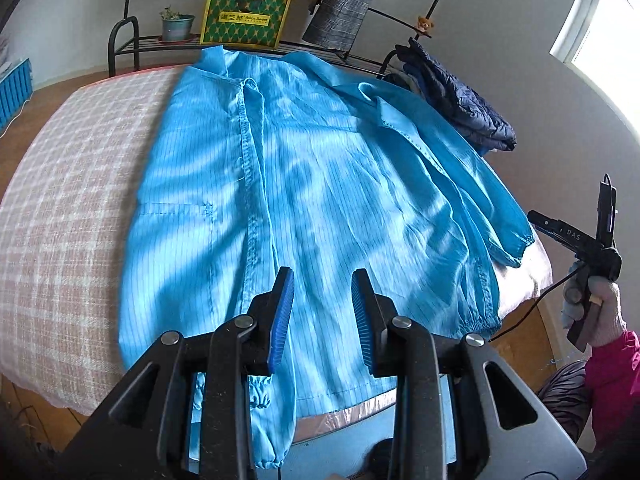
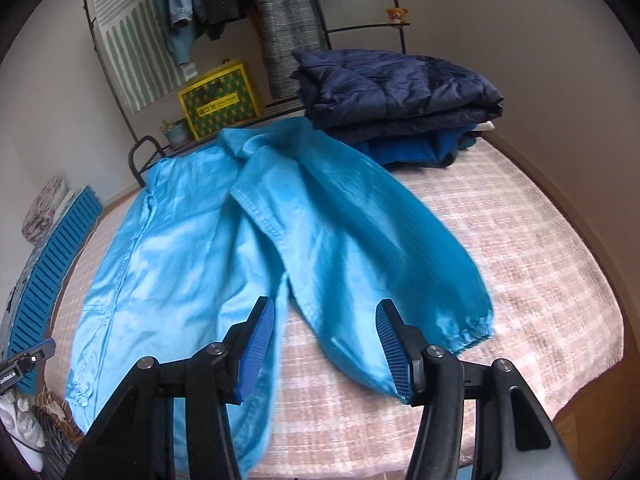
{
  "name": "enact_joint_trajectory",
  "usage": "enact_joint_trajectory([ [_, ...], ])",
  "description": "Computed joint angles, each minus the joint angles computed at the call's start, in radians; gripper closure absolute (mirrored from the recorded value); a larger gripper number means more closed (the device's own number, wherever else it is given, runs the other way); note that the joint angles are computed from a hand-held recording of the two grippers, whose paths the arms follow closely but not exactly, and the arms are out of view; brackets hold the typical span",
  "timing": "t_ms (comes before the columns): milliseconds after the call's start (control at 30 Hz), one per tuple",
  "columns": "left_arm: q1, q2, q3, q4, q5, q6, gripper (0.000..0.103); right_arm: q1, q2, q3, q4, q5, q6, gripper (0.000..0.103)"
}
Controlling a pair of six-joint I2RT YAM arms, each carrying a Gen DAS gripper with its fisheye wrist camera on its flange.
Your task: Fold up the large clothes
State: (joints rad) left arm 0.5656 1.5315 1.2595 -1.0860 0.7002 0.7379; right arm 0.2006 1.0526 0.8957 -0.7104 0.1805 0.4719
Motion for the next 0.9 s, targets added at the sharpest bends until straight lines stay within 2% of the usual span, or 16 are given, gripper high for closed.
enact_joint_trajectory([
  [67,-0.021,0.0,-0.011,0.012,-0.01,-0.027,0.059,-0.077,-0.031,-0.033,-0.001,0.009,-0.025,0.043],
  [133,-0.037,0.015,-0.009,0.008,-0.014,-0.046,0.059,-0.16,-0.039,-0.058,0.006,-0.001,-0.05,0.036],
  [167,-0.045,0.022,-0.006,0.004,-0.017,-0.053,0.059,-0.214,-0.039,-0.073,0.013,-0.034,-0.068,0.034],
  [333,-0.076,0.023,-0.02,0.027,-0.041,-0.093,0.059,-0.443,0.017,-0.139,0.089,-0.304,-0.073,0.034],
  [400,-0.082,0.019,-0.02,0.026,-0.044,-0.095,0.059,-0.474,0.062,-0.147,0.114,-0.375,-0.074,0.042],
  [467,-0.084,0.012,-0.02,0.028,-0.047,-0.089,0.059,-0.478,0.106,-0.131,0.112,-0.42,-0.093,0.074],
  [500,-0.085,0.01,-0.019,0.031,-0.049,-0.089,0.059,-0.466,0.115,-0.124,0.109,-0.412,-0.094,0.077],
  [567,-0.085,0.014,-0.013,0.032,-0.049,-0.093,0.059,-0.436,0.104,-0.116,0.112,-0.376,-0.09,0.097],
  [700,-0.081,0.031,0.001,0.03,-0.046,-0.1,0.059,-0.364,0.045,-0.083,0.093,-0.276,-0.079,0.098],
  [900,-0.076,0.052,0.024,0.021,-0.039,-0.093,0.059,-0.144,-0.009,0.042,0.015,-0.057,-0.069,0.098],
])
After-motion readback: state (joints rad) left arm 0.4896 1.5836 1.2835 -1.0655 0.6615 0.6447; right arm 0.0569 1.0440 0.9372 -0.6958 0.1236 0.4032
